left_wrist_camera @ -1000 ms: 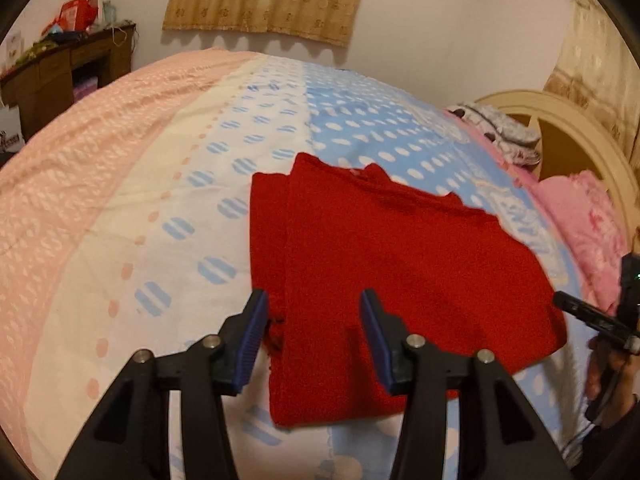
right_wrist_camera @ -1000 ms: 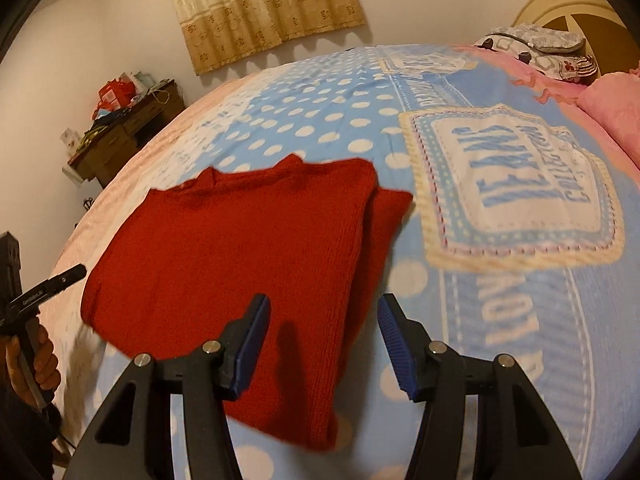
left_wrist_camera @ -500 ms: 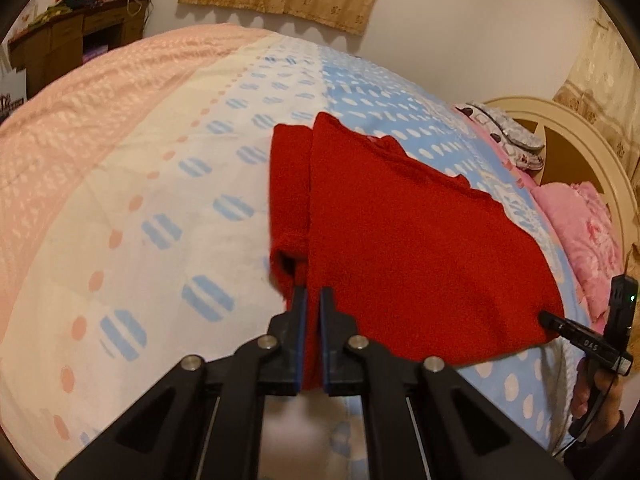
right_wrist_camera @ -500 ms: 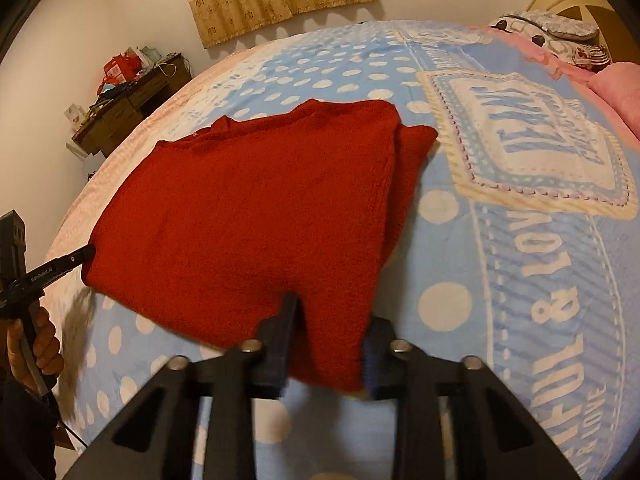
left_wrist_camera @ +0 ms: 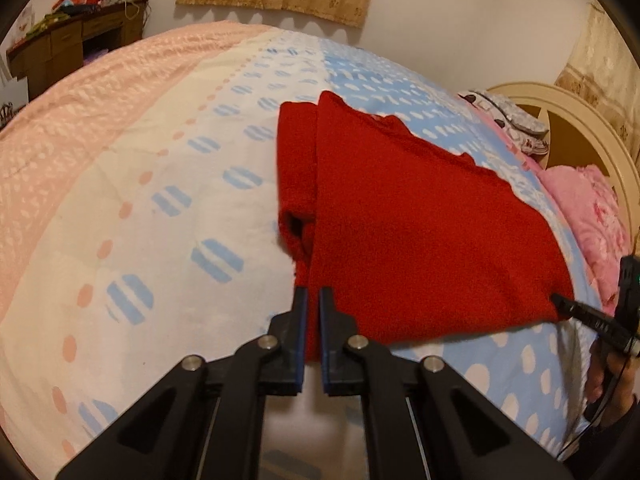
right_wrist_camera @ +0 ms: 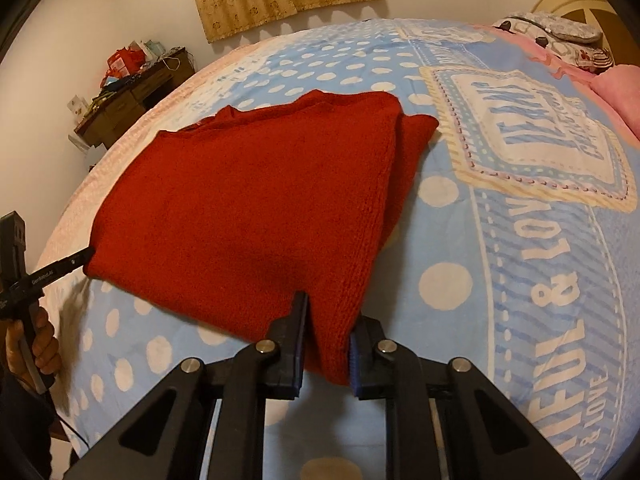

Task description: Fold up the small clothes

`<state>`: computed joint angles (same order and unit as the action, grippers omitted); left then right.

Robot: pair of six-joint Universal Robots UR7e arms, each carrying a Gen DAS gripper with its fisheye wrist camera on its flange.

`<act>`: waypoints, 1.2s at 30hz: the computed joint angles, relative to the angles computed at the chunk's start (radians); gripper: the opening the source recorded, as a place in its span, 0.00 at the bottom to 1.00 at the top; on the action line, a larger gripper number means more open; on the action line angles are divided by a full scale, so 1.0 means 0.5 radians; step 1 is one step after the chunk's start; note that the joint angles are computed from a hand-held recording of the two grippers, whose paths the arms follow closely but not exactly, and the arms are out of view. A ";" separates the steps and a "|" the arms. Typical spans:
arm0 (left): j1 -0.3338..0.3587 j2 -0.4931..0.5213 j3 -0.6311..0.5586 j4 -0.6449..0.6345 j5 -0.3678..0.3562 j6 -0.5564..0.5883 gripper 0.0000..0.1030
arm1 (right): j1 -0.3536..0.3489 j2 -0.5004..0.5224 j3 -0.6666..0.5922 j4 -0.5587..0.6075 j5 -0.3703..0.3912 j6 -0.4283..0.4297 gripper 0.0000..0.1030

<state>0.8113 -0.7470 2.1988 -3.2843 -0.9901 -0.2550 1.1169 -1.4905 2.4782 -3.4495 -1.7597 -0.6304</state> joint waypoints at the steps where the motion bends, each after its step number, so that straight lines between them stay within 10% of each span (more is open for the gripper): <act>1: -0.006 0.000 0.005 -0.003 0.004 0.000 0.06 | -0.014 -0.012 -0.004 0.018 0.019 0.014 0.17; 7: -0.008 -0.030 0.031 0.008 0.027 -0.040 0.15 | 0.068 -0.002 0.016 -0.097 -0.099 0.047 0.26; 12: -0.042 -0.040 0.066 -0.017 0.178 -0.063 0.50 | 0.210 0.070 0.073 -0.399 -0.214 -0.079 0.52; 36: 0.093 -0.022 -0.200 0.136 0.351 0.260 0.83 | 0.834 1.054 -0.147 -1.039 -0.601 -0.636 0.52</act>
